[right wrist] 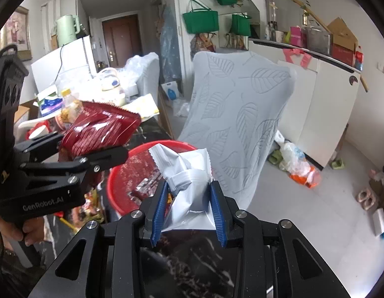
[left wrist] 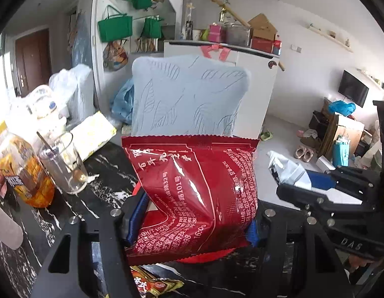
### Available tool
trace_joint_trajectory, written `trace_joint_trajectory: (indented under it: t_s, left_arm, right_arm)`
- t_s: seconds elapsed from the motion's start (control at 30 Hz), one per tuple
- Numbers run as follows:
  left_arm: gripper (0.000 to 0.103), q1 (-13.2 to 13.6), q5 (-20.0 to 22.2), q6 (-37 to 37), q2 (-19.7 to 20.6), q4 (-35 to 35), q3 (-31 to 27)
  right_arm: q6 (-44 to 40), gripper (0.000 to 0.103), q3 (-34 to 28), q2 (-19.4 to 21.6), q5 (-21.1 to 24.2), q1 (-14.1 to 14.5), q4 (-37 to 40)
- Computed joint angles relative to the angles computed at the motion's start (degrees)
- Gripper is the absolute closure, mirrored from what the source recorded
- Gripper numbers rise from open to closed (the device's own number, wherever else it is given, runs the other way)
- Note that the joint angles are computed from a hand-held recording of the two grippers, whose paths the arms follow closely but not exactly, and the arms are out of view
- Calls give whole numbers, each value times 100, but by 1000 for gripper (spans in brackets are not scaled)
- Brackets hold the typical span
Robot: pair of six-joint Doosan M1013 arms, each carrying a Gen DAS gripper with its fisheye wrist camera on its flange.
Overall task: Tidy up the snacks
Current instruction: 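Carry the red bag and white packet with both grippers over the red basket, then open both grippers to drop the red bag and white packet into the basket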
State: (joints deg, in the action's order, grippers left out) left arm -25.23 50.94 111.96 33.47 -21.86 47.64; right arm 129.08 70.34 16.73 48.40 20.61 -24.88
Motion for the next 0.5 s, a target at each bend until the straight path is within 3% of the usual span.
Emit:
trace_joint_trajectory:
  t_s: [0.17,0.5]
  left_arm:
    - [40,7,142,-126,164,157,-148]
    - [39,-8,942,-209,516,265,-673]
  right_arm:
    - [-169,69,-89,128,-34,-90,296]
    - [-373,69,-141,235,-2,-165,620]
